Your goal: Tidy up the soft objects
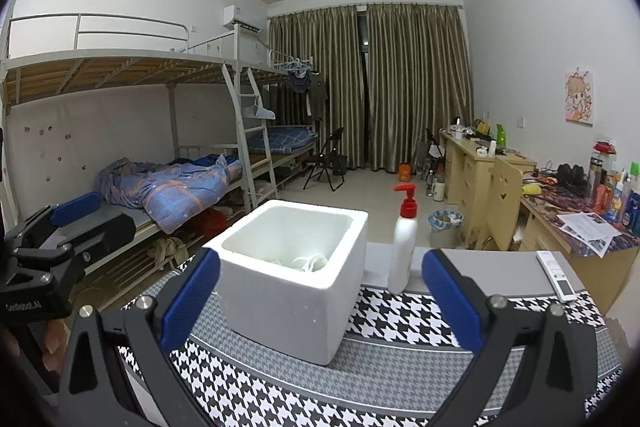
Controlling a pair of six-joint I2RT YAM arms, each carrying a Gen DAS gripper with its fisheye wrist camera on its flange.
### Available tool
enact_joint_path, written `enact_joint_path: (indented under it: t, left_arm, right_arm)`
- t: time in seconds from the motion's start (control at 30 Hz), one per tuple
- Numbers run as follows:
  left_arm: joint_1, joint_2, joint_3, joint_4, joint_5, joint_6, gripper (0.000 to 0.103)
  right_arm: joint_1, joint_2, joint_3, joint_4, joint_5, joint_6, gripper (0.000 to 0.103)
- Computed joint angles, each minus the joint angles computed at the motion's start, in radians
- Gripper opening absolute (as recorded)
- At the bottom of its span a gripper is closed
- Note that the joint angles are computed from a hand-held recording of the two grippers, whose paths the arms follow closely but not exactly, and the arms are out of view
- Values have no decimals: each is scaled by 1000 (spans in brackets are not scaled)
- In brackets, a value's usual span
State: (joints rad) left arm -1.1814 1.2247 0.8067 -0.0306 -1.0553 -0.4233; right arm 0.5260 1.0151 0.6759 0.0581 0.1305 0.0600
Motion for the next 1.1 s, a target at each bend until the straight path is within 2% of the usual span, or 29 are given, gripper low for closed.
enact_joint_path:
  t: [0.27, 0.7, 1.1]
  left_arm:
    - [-48, 1, -36, 12, -20, -44, 102]
    - [-75, -2, -56, 21, -43, -65, 102]
    - [-107, -5, -112, 57, -58, -86, 102]
  right_arm:
    - [56, -77, -70, 15, 81, -11, 102]
    - [56, -127, -133, 39, 79, -14, 102]
    - [100, -206, -232, 79, 131, 13, 102]
